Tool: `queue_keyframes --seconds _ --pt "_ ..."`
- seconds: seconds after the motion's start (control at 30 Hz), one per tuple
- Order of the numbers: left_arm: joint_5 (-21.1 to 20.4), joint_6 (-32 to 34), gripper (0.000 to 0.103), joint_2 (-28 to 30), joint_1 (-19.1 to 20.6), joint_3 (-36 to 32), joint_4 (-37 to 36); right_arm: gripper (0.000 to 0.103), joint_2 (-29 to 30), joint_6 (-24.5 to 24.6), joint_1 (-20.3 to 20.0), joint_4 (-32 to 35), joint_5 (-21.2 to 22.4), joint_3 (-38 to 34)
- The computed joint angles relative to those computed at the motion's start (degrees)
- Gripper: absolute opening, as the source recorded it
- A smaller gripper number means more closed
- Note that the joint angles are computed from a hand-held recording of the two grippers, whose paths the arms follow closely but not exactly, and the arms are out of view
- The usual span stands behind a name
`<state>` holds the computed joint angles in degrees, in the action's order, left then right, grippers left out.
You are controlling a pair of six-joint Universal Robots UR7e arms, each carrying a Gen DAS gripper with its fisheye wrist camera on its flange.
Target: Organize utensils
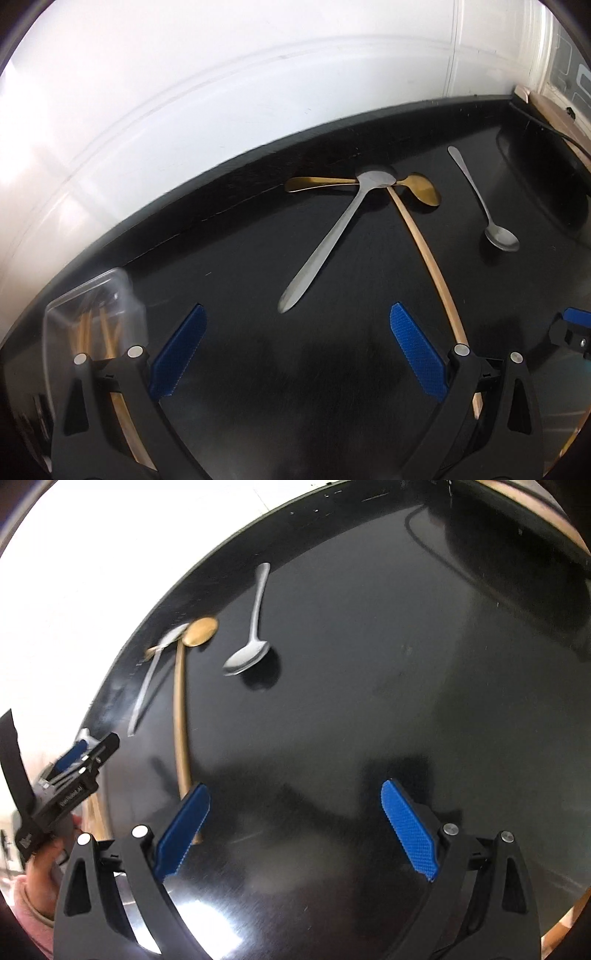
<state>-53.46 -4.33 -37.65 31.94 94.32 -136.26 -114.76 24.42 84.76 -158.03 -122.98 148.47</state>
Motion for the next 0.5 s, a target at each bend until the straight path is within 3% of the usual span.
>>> queue_keyframes --seconds 0.1,0.23,0.5 --pt "-0.98 0.23 0.097 2.66 0.82 -3.07 0.98 0.096 3.73 6.43 1.61 6.59 -4.69 -3.79" --pt "-1.58 1.68 0.097 5.71 1.88 -6.74 1.89 0.096 6.8 13.95 1.72 7.37 -5.84 -6.52" --pt "-6.96 5.53 0.094 9.32 4.41 -11.72 4.19 0.097 11.61 18.65 1.05 6.08 -6.33 -10.78"
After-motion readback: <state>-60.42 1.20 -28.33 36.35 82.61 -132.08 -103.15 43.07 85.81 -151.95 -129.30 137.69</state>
